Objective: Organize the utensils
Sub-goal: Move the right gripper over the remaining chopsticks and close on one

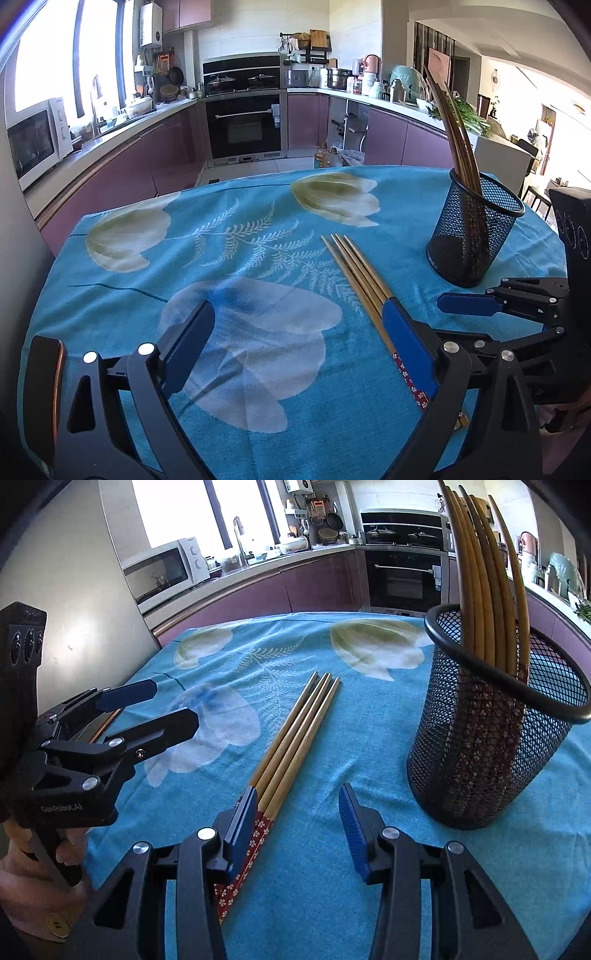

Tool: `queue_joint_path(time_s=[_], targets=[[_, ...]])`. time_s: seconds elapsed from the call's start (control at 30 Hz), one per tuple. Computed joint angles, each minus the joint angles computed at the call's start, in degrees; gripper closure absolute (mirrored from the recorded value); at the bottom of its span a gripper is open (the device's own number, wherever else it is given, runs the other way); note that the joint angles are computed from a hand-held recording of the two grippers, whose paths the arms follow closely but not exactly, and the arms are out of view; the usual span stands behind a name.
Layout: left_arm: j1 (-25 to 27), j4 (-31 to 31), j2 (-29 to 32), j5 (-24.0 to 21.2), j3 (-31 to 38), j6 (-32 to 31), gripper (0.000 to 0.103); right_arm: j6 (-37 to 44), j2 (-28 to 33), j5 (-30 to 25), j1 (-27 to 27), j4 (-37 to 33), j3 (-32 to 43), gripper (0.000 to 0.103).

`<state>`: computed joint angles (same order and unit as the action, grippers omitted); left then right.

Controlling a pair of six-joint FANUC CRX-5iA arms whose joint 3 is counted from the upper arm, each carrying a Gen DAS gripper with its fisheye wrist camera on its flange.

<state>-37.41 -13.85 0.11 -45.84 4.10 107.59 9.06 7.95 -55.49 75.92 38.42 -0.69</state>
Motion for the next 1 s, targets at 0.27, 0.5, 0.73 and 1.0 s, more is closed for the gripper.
queue_joint_path(time_s=[0.27,0.5,0.73,1.0], targets=[[1.2,2.8,0.8,-0.3,-0.3,-2.7,0.012,1.4,1.5,-2.3,0.2,-0.7,2.0,0.060],[2.1,7.0,2.3,-0.5,-0.2,-7.5,0.016,-0.4,0.2,-2.2,0.4,-0.9,0.5,0.061],[2.4,10.6,5.6,-2.8,2.0,-11.1,0.022,-0.9,-0.6,-1.6,0.4,-0.9,-0.5,0.061],[2.3,12.8,8.2,-4.3,3.9,-13.3,0.024,-0.9,-0.8,-1.4,0.4,-0.9,-0.7,0.061]])
